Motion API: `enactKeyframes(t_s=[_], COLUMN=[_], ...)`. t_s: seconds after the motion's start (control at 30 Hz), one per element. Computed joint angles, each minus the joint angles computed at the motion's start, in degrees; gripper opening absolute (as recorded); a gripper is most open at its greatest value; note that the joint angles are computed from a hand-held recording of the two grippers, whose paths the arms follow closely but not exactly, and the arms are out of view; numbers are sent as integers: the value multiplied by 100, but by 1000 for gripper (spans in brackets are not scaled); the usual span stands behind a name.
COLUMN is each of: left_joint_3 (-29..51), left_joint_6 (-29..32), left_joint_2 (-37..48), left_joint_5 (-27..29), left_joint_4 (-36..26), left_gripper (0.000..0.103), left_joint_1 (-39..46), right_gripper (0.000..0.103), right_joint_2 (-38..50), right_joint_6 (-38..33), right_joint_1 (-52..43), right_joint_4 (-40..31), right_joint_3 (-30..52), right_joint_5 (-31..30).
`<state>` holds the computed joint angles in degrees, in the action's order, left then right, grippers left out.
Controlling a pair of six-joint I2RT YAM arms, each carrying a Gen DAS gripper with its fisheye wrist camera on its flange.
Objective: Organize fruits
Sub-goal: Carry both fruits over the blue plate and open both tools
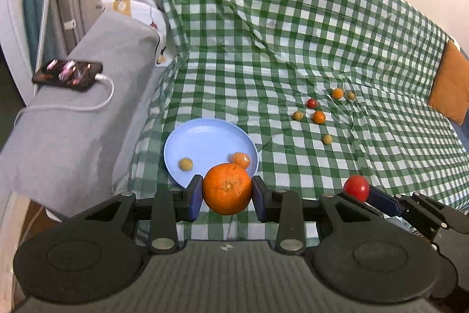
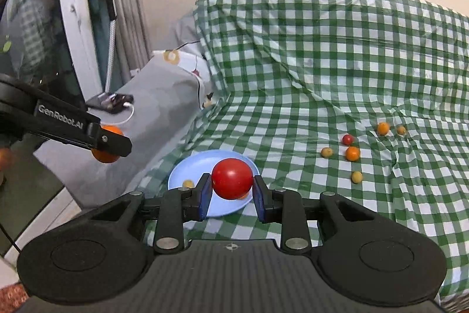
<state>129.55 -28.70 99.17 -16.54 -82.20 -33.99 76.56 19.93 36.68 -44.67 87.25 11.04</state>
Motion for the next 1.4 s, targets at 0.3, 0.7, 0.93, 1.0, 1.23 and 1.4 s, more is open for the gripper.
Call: enactKeyframes(t_s=[0.3,0.7,0.93,1.0,1.23,1.4], left_joint_3=[-770,-638,-215,-71,517,1147], left_joint_6=[113,437,668,709,894,1026], left_joint_2=[-363,9,528,715,1414,2045], left_joint_5=[167,340,428,464,651,719], left_joint_4=[266,359,347,346,286,168], left_gripper=[39,39,39,39,39,39], left_joint_1=[271,748,983,1056,1299,1388], right_gripper=[31,31,31,31,31,31], right_joint_2=[178,842,1344,1515,2139,2603], right_joint_6=[8,-193,-265,-290,-339,-398], right_joint_1=[126,-44,-156,-187,-299,-398], right_joint_4=[-108,-64,-32,-2,94,132], right_joint_3=[111,513,803,903,1299,1607], right_joint_5=[-25,-310,-519,-567,-687,-786])
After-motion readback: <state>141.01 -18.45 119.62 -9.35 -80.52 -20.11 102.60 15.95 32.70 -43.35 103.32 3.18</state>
